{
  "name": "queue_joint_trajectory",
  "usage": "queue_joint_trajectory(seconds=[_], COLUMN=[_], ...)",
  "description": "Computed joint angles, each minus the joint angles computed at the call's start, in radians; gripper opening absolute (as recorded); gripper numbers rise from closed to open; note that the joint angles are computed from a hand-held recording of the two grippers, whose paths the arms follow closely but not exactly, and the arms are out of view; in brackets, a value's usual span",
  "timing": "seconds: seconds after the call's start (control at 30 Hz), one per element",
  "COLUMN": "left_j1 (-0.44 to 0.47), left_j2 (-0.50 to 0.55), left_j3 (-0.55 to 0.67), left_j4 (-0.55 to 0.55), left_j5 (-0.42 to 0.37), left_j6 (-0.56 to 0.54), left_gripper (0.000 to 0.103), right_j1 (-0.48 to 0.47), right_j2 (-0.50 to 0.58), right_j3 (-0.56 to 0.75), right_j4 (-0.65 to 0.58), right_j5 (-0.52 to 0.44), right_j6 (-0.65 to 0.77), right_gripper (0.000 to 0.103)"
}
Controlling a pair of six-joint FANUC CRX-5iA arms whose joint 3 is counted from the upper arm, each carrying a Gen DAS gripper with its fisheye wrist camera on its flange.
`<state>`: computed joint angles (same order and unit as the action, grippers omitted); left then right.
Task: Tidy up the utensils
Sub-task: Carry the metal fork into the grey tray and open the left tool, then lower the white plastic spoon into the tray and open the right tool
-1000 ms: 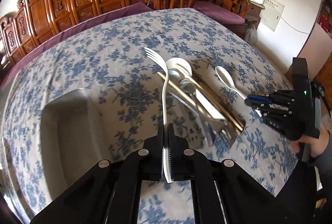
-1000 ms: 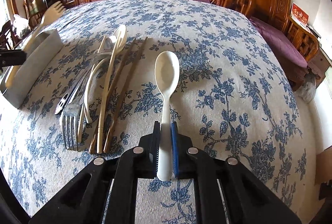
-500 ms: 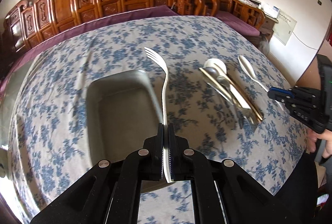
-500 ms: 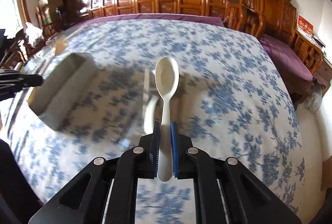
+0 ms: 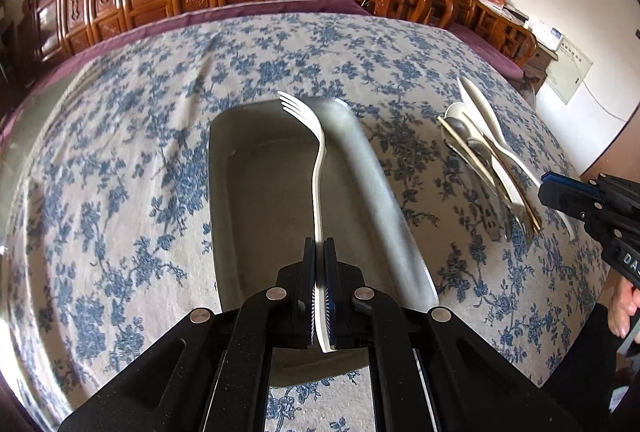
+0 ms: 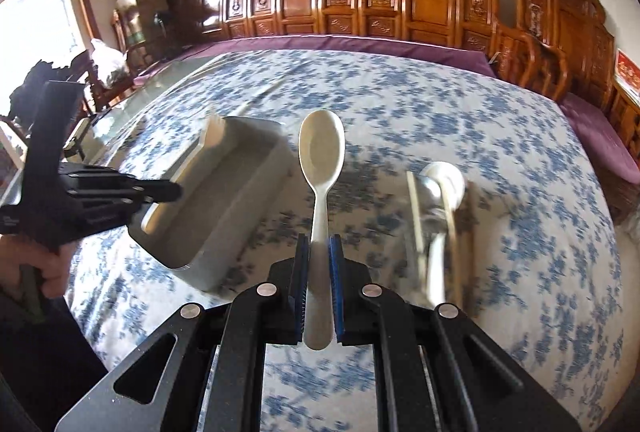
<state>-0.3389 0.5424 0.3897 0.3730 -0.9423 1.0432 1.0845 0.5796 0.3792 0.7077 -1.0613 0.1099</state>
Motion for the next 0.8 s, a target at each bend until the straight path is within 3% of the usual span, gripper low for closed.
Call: queue_joint_trajectory(seconds=[0.3,0.5,0.8], left_j1=[0.009,0.026,0.067], left_j2=[0.017,-0.004,-0.025], left_j3=[0.015,0.000,-0.013], left_j4=[0.012,0.012,0.021], left_j5=[0.009,0.060,0.103], left_j6=[0.002,0.019,0.057], left_gripper=[0.006,0.016,0.024], right_j1=[-0.019,-0.033,-0.046], right_j2=[0.101,0.166,0.331], right_j3=[0.159,0.258,0.538], right_j4=[-0.038,-0.066,-0.145], right_j5=[0.011,0.032,-0.034], right_j6=[0.076,0.104,0.209], right_gripper=[0.012,0.012,0.012])
